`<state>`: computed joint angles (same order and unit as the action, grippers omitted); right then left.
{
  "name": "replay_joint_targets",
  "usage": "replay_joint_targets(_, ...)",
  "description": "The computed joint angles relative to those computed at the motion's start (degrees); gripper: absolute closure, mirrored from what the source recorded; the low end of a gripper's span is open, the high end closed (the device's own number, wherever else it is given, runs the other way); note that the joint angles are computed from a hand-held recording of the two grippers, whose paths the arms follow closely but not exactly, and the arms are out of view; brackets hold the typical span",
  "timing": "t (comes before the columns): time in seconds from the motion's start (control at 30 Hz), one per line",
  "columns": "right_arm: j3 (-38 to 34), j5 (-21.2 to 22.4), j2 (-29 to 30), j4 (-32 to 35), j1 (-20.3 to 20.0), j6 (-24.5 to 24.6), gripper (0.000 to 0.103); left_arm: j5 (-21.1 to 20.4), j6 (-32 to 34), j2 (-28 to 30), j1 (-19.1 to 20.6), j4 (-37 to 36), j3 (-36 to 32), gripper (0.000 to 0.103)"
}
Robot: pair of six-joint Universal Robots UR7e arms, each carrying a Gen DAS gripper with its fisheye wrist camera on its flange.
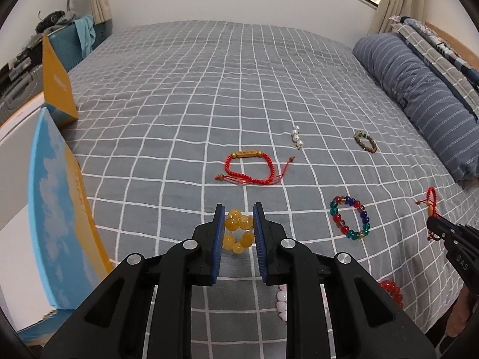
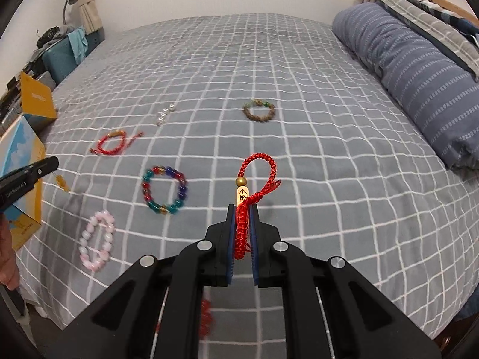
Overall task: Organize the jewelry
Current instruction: 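Carry the amber beads and red cord bracelet with both tools into the white box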
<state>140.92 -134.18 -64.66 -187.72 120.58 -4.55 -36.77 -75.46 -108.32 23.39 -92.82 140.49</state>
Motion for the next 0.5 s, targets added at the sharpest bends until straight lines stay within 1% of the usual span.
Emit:
replay_joint_targets(0.1,-1.7,0.6,1.2,0.9,1.5,0.2,0.095,-0.2,-2.2,-1.1,-1.4,3.1,-0.8,0.084)
replay_joint_targets(0.23,-4.3,1.4,2.9,2.4,3.9,0.5,0.095,-0.2,-6.3,-2.3,-3.5,9.2,-2.6,0.084)
replay_joint_targets(0.33,-6.6,1.7,4.6,3.5,6.2,0.1,0.095,-0.3,-9.8,-3.5,-5.0,14.7,-4.3,0.084)
replay_joint_targets(0.37,-7.3,1.7,5.1,3.8,6.9,0.0,0.095,-0.5,-11.8,-4.0,-5.7,17.7,-5.2,0.084)
replay_joint_targets(0.5,-9.7,2.3,6.8,5.2,8.8,-0.1,0.095,-1.2,-17.6,-5.7,-8.4,26.1,-7.6,0.084)
